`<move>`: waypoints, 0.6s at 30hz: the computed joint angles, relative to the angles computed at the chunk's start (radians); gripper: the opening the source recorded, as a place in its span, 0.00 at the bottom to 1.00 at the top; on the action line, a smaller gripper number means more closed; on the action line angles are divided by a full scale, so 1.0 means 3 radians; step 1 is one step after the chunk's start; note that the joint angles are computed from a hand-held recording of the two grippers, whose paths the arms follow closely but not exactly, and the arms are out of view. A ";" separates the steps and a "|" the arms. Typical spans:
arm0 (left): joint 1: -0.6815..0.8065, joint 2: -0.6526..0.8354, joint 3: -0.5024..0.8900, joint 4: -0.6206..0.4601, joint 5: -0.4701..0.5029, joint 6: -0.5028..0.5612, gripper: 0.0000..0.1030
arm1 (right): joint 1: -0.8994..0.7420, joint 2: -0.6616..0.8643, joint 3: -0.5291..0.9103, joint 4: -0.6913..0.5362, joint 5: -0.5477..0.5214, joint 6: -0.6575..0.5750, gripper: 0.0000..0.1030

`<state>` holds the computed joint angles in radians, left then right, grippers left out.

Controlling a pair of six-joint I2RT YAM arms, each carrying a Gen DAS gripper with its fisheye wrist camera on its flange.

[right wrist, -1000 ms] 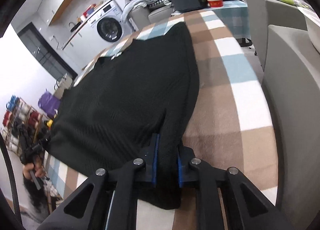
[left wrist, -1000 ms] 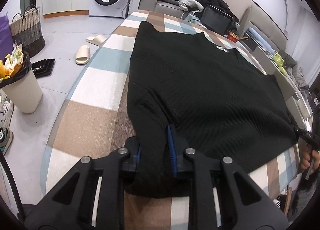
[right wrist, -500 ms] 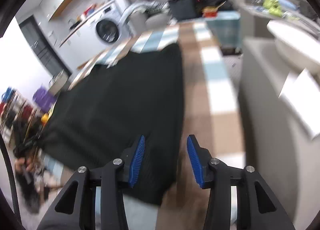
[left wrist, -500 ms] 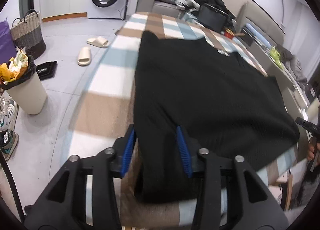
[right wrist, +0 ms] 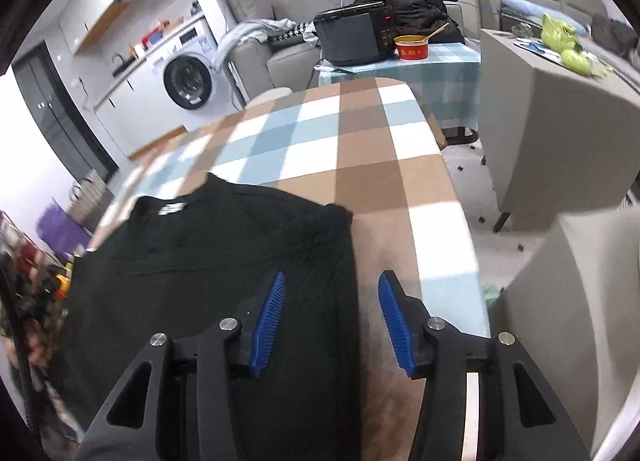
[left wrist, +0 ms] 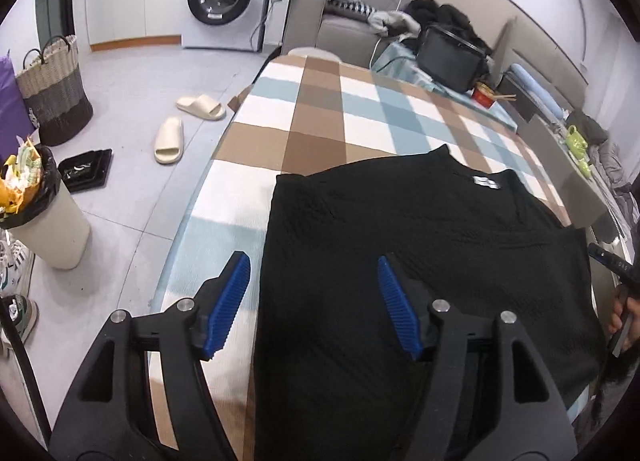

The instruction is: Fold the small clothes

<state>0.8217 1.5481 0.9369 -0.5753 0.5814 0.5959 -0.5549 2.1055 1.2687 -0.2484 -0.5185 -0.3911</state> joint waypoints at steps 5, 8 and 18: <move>-0.0270 0.0243 0.0054 0.0255 -0.0208 -0.0142 0.62 | 0.0086 0.0256 0.0307 -0.0162 -0.0130 -0.0010 0.47; -0.0316 0.0297 0.0020 0.0340 -0.0224 -0.0143 0.62 | 0.0073 0.0141 0.0157 -0.0128 -0.0403 -0.0220 0.47; -0.0395 0.0498 0.0069 0.0548 -0.0260 -0.0273 0.62 | 0.0148 0.0210 0.0214 -0.0130 -0.0110 -0.0256 0.28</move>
